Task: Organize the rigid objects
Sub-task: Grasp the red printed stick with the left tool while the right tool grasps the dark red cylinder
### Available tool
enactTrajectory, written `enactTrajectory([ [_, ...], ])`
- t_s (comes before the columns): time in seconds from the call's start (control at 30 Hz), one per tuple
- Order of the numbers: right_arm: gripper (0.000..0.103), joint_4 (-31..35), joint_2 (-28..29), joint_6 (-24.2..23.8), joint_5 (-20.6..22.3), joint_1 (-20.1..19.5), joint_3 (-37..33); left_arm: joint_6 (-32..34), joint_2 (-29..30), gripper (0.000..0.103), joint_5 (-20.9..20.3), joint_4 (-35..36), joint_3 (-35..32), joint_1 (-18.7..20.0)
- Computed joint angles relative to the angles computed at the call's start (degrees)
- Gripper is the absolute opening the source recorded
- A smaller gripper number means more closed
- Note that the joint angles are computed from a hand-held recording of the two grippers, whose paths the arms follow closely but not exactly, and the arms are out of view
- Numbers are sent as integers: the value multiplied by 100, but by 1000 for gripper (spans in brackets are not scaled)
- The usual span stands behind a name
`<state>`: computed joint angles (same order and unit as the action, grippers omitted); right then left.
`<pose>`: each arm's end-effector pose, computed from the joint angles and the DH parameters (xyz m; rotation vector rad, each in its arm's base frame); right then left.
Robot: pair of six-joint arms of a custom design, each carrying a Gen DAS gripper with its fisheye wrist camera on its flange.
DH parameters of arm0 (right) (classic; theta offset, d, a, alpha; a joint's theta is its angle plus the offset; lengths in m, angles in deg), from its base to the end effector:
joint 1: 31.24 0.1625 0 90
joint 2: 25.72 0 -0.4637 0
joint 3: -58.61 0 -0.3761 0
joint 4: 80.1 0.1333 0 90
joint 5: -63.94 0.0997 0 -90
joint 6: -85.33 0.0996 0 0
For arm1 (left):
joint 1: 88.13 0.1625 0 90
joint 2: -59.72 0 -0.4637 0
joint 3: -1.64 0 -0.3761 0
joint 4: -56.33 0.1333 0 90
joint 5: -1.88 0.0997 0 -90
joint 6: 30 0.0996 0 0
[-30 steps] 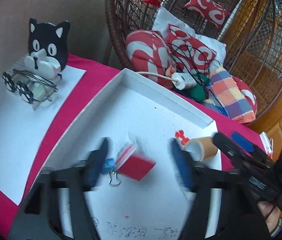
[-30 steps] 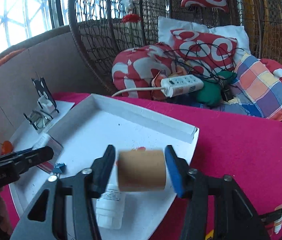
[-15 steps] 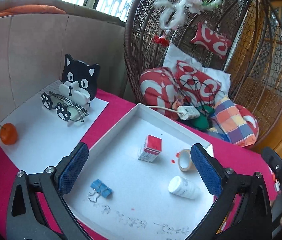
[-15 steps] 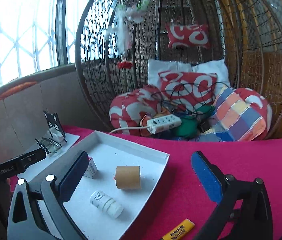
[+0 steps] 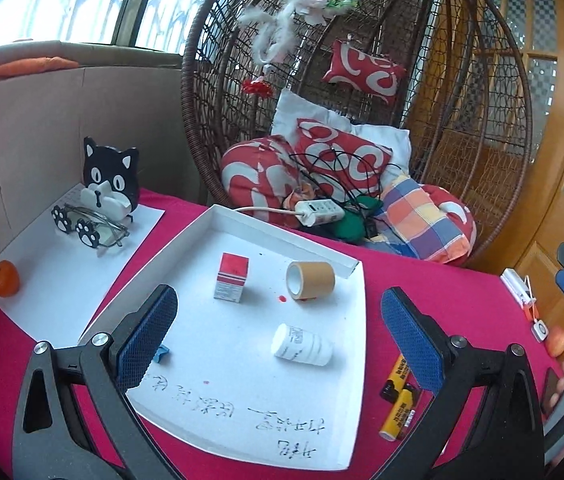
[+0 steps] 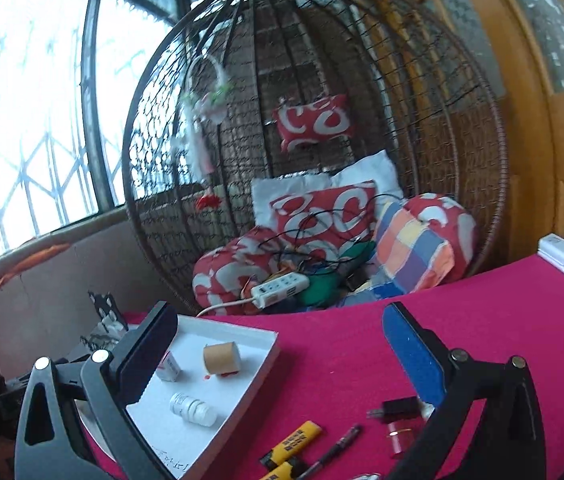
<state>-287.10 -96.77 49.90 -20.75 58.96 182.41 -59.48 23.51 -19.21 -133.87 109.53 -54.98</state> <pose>0.1443 -0.5104 0.3484 0.8233 -2.3270 1.5112 -0.3762 -0.5159 0.0955 0.1453 2.1914 -1.4166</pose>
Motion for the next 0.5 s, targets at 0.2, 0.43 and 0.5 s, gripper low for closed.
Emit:
enactTrajectory([
  [0.2,103,0,-241,138,-55,-267,8,24,87,103,-148,262,-110,-63],
  [0.43,103,323,-358,253,-218,-558,-25,112,289,103,-656,634,-306,-120],
  [0.5,103,436,-337,195,-333,-610,-35,334,386,103,-956,522,-337,-128],
])
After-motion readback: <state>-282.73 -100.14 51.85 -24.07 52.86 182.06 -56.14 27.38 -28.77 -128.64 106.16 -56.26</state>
